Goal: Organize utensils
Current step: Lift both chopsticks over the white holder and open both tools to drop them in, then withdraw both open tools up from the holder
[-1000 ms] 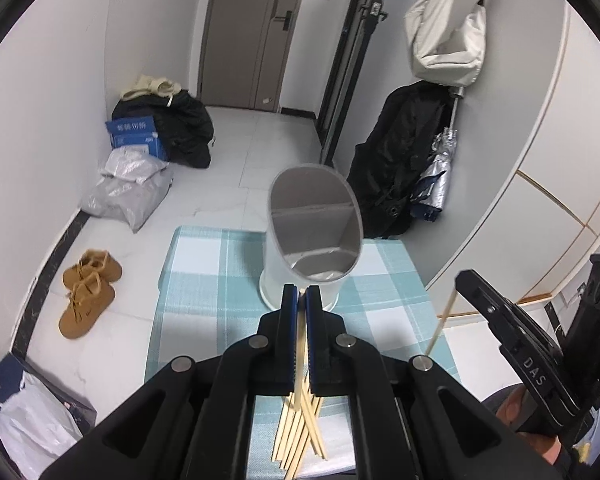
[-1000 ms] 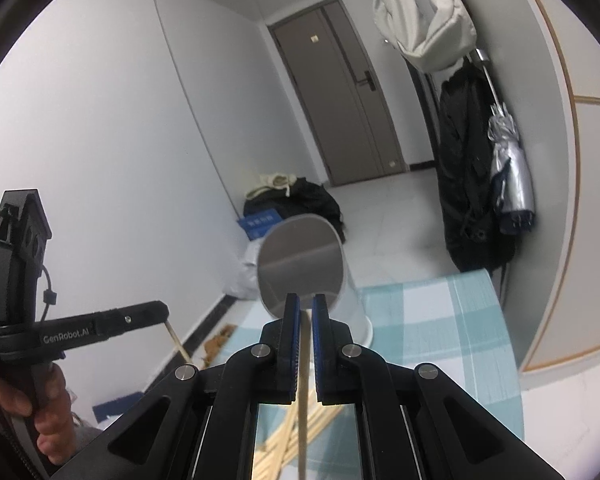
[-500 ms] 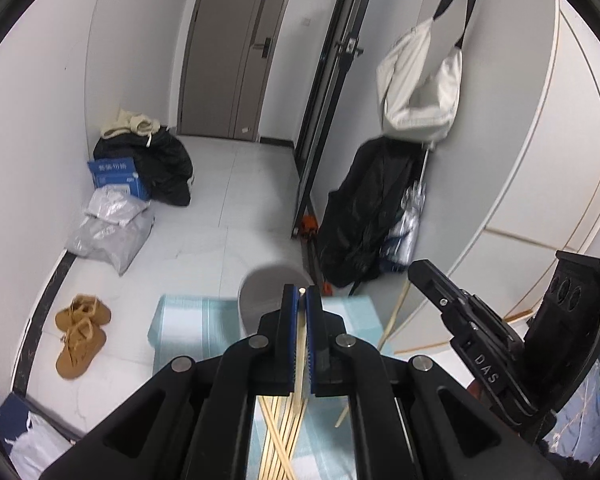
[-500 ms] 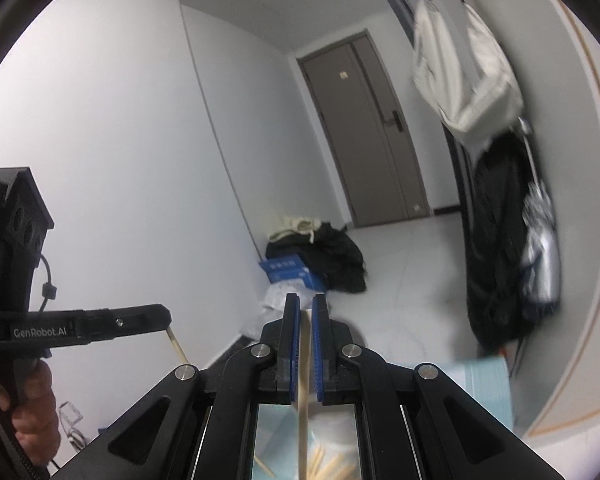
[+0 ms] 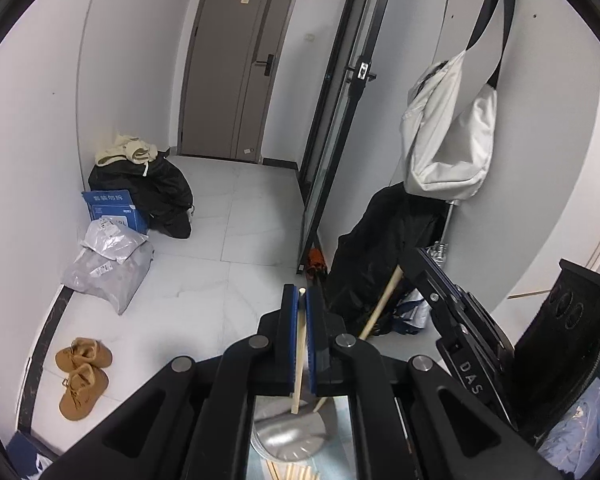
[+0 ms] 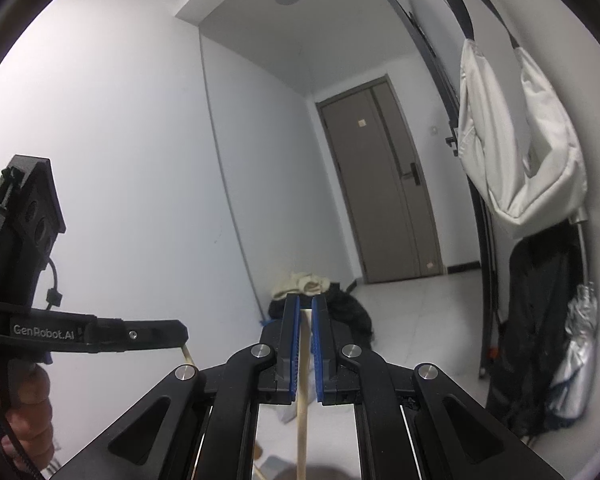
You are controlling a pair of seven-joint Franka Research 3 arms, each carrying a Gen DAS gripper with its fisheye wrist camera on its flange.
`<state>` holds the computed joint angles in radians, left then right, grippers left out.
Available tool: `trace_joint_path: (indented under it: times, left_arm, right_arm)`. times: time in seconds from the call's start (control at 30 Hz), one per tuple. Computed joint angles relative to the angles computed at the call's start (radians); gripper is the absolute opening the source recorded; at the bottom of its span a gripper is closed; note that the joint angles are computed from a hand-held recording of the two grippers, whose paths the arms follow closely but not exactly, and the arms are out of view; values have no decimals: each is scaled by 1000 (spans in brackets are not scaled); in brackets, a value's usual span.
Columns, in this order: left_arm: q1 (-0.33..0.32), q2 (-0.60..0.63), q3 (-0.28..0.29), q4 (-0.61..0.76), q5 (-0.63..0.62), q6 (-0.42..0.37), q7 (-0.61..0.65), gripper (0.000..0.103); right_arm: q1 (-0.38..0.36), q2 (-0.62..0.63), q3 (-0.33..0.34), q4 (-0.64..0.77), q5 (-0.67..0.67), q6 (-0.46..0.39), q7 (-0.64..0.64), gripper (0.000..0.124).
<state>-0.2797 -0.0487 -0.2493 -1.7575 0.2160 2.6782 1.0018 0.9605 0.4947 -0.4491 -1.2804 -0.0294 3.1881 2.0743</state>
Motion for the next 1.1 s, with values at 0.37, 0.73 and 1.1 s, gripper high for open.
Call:
trace_joint_path:
  times: [0.37,0.73,1.1]
  left_arm:
    - [9,86,7,23,-47,-18,102,0]
    - [2,101,5,26,-64,-55,91,15]
    - [21,-54,-18,-119,343,-53,-364,80]
  right_arm:
    - [-141,135,155,124,45,-24,-85,5]
    - [-306,31,460,-53,140,-52,-277,9]
    - [-148,-195,262,-342,97,-44,-73,59]
